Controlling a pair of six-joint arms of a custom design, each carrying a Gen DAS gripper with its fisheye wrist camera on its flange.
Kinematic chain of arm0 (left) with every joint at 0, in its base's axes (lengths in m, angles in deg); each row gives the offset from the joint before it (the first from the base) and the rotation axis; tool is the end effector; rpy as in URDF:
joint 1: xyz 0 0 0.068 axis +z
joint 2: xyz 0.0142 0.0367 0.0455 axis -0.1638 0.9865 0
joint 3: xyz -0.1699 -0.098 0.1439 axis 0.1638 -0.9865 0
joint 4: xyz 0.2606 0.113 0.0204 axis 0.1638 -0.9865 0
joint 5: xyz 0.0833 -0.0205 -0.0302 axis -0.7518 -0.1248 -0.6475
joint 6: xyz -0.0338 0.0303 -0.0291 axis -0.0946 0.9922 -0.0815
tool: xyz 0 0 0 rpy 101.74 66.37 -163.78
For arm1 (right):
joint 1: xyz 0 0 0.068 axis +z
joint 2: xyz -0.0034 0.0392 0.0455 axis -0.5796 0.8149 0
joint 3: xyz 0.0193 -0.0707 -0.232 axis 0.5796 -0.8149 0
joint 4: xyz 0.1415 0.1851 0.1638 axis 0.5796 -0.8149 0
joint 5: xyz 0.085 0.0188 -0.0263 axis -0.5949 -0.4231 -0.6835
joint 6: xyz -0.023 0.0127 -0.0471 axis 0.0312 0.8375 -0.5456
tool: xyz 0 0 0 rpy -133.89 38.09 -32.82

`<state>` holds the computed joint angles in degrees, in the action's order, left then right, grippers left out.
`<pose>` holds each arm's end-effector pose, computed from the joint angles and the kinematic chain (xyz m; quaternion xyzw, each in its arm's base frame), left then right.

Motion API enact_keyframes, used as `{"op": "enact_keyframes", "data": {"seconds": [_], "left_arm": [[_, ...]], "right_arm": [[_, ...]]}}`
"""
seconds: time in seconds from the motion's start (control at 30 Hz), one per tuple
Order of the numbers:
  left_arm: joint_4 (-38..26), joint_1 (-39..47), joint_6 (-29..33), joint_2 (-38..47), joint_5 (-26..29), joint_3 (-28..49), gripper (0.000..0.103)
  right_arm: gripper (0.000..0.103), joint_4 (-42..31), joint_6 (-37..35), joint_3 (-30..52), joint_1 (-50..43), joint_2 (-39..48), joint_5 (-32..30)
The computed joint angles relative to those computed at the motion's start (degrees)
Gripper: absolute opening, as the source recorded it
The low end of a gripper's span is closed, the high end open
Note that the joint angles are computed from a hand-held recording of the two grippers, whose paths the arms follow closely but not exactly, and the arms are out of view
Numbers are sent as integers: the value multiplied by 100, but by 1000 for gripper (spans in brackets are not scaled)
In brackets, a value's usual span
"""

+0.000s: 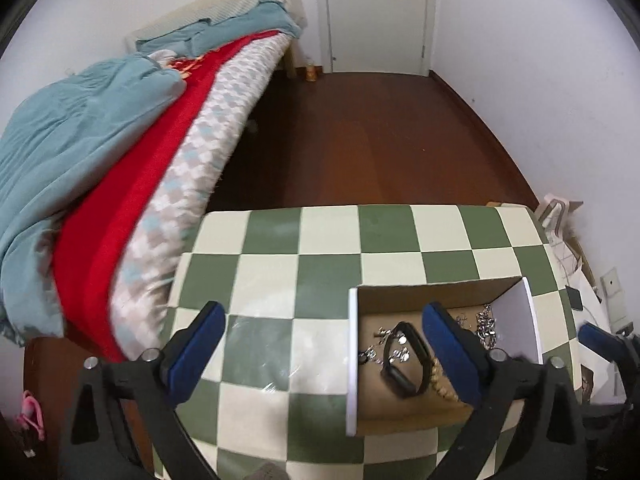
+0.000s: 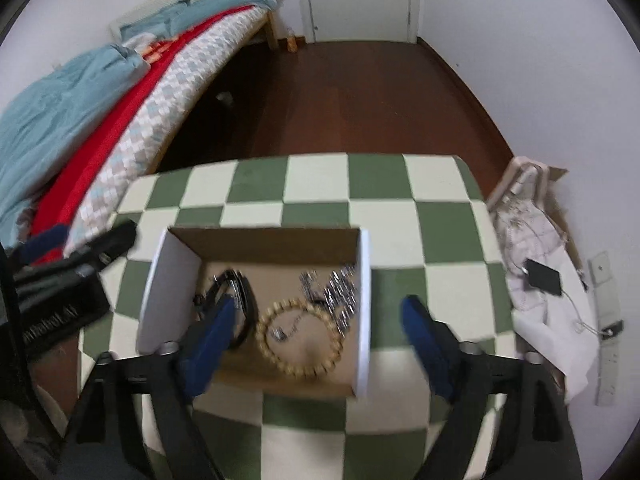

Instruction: Organize jewelry

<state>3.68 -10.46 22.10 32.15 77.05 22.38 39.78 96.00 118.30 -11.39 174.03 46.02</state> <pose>0.2778 -0.0008 0.2160 -0.0438 0.9531 0.0433 0.2963 0.3040 0.1326 0.1578 -0.0418 0.9705 0.0496 0.2324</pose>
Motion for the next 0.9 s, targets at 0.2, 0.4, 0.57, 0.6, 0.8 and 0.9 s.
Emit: {"op": "enact_keyframes", "data": {"seconds": [0.2,0.4,0.57,0.6,0.8,0.9], "left_arm": [[-580,15,-11,-1188,-54,-438,103],[-1533,-159,-94,-2575,-119,-690,103],[-2387,-205,-121,-3466,23,-540,103],[-2592,-210,-117,-3628,33,-454,103],[-3647,-167,-35,-4285,16,295,103],[-4115,-30,59,-4415,125,786,103]], "right_arm": [[101,-681,337,-406,330,-792,494],[102,-1417,730,-874,655,-2039,846],[102,-2345,1247,-1007,1181,-3203,1249],[102,-2597,1388,-976,1341,-3430,1379],[102,-4041,2385,-442,2379,-4356,2125],[102,-4860,3089,65,3156,-4463,2607]]}}
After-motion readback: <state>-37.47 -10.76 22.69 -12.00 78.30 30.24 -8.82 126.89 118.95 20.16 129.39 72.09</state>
